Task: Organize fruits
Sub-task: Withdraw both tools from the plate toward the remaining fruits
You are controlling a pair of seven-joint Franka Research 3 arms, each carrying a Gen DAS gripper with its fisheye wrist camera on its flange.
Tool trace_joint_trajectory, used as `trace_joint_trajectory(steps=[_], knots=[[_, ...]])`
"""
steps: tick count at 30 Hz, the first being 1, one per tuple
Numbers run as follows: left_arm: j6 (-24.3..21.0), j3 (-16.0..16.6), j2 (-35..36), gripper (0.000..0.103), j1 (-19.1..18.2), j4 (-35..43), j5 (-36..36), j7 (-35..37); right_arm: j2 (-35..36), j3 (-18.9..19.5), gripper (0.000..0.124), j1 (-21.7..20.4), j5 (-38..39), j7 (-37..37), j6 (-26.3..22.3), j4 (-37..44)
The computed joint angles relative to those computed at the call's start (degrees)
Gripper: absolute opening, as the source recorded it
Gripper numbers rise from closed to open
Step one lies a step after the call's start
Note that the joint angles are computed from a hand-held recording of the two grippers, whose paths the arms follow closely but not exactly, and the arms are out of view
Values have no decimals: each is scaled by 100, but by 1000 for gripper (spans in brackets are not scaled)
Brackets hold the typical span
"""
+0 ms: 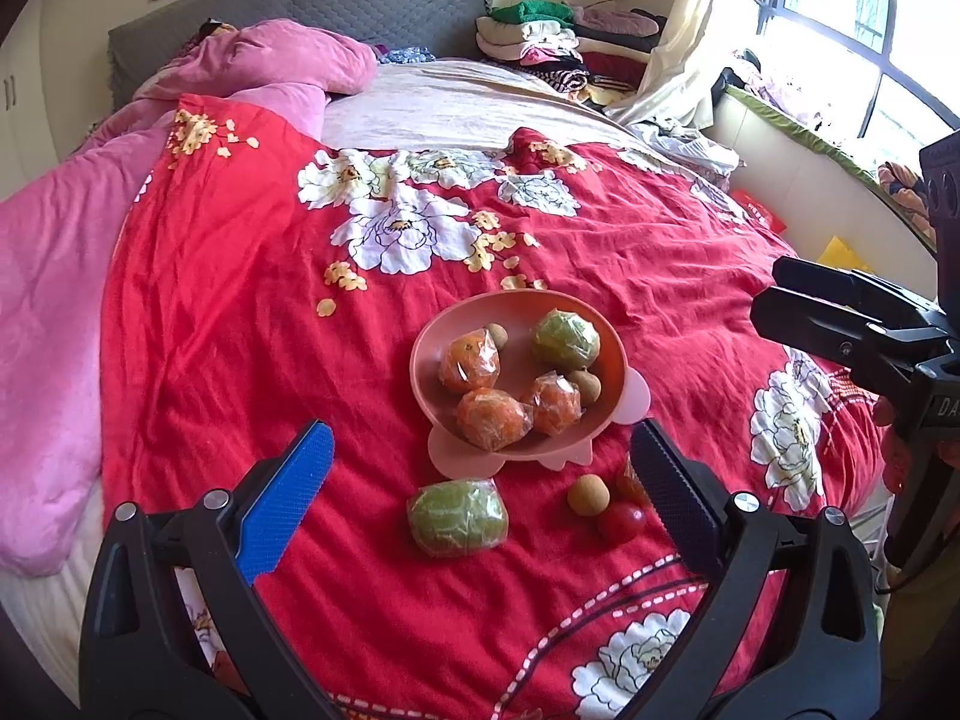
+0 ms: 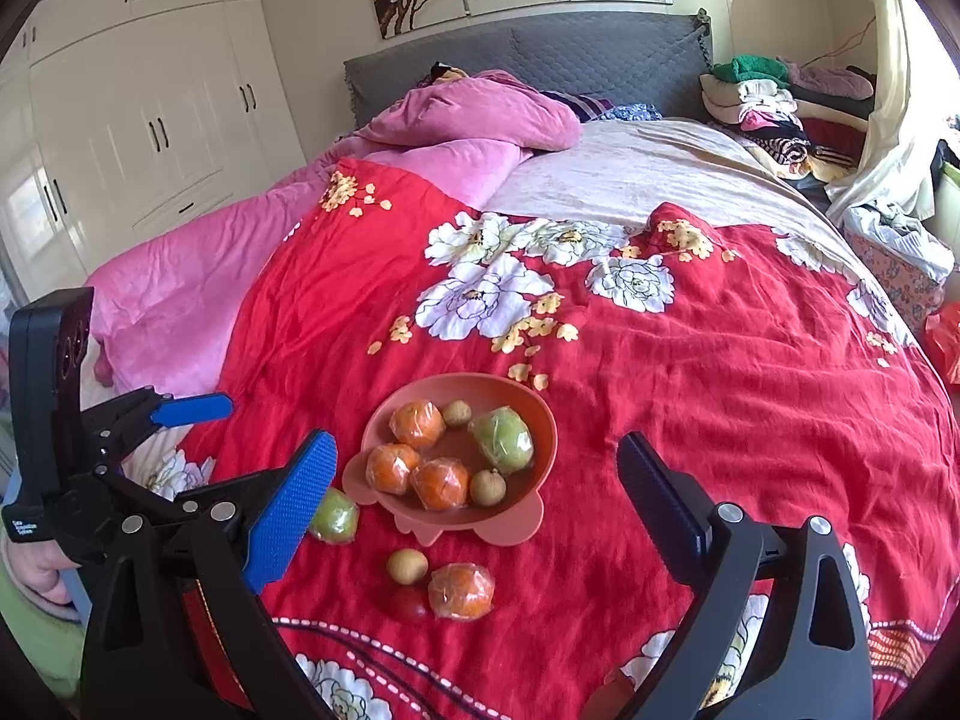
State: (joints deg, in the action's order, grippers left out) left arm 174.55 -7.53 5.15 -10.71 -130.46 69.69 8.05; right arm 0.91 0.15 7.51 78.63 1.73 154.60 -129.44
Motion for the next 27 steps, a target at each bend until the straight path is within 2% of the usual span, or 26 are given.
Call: trace_joint_trajectory(steps=[27], knots=[[-2,-224,-257,93,-25,-503,-33,111,-263,-81,95,59,-194,-94,52,-587]])
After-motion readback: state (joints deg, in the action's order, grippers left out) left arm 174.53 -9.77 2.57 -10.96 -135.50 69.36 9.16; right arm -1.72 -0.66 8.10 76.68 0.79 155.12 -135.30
